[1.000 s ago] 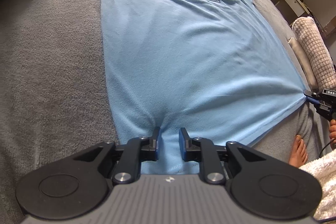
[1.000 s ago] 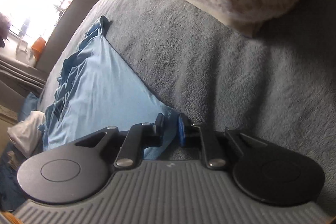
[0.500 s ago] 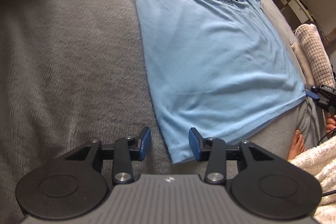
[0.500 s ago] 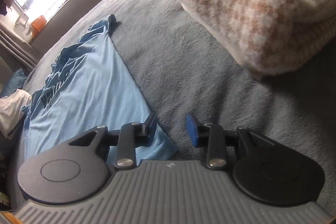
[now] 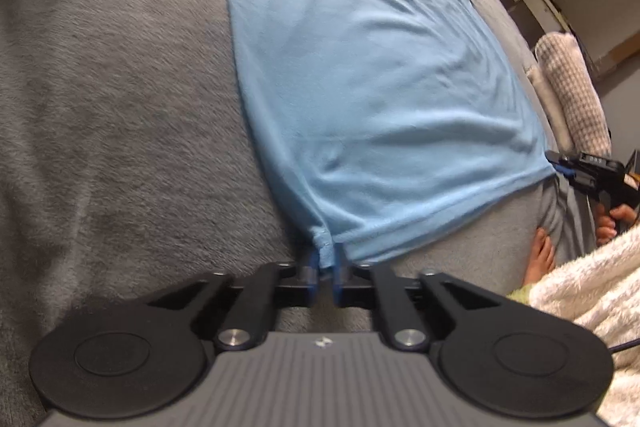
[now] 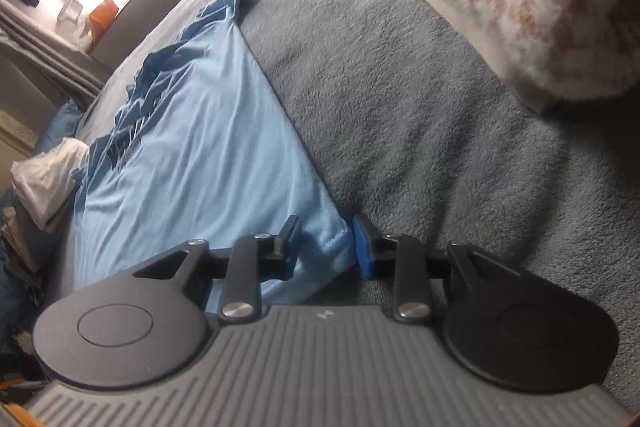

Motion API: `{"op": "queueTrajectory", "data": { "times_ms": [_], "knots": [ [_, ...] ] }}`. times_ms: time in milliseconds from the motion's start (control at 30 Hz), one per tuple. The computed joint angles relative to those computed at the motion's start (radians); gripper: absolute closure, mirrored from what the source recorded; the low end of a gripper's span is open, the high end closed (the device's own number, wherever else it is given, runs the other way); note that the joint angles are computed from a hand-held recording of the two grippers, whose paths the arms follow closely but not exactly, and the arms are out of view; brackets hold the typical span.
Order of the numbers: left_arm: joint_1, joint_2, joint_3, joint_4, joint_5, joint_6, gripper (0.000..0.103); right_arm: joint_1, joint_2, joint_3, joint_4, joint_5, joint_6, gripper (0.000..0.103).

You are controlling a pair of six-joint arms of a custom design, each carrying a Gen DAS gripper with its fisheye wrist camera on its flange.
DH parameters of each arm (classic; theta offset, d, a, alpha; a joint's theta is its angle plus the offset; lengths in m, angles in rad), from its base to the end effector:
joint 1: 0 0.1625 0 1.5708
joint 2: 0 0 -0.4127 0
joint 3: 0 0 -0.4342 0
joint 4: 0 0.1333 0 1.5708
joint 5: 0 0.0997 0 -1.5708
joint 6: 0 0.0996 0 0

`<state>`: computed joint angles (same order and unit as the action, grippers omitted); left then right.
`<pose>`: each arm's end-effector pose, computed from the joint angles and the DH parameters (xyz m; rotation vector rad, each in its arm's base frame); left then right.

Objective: Fold clothes

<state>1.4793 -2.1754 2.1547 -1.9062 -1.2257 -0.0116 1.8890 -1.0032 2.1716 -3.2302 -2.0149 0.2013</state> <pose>0.1365 -0.3395 0.4579 0.0238 2.7717 -0.5228 0.2494 -0.4677 0.0787 0.0053 -2.7295 0.8179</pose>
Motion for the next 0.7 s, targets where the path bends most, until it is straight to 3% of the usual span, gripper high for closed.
{"op": "queueTrajectory", "data": {
  "times_ms": [133,300,500,700],
  "knots": [
    [-0.024,-0.010,-0.004,0.031,0.018,-0.002,0.100,0.030,-0.004,0.001,0.009,-0.027,-0.031,0.098],
    [-0.011,-0.031,-0.086,0.167,-0.019,-0.042,0.100,0.047,-0.091,0.026,0.100,0.003,0.055,0.099],
    [-0.059,-0.055,-0.130,0.323,0.035,-0.053,0.100,0.084,-0.139,0.029,0.253,-0.021,0.095,0.099],
    [-0.068,-0.031,-0.046,0.308,0.143,0.008,0.100,0.064,-0.080,0.014,0.278,-0.085,0.052,0.098]
  ]
}}
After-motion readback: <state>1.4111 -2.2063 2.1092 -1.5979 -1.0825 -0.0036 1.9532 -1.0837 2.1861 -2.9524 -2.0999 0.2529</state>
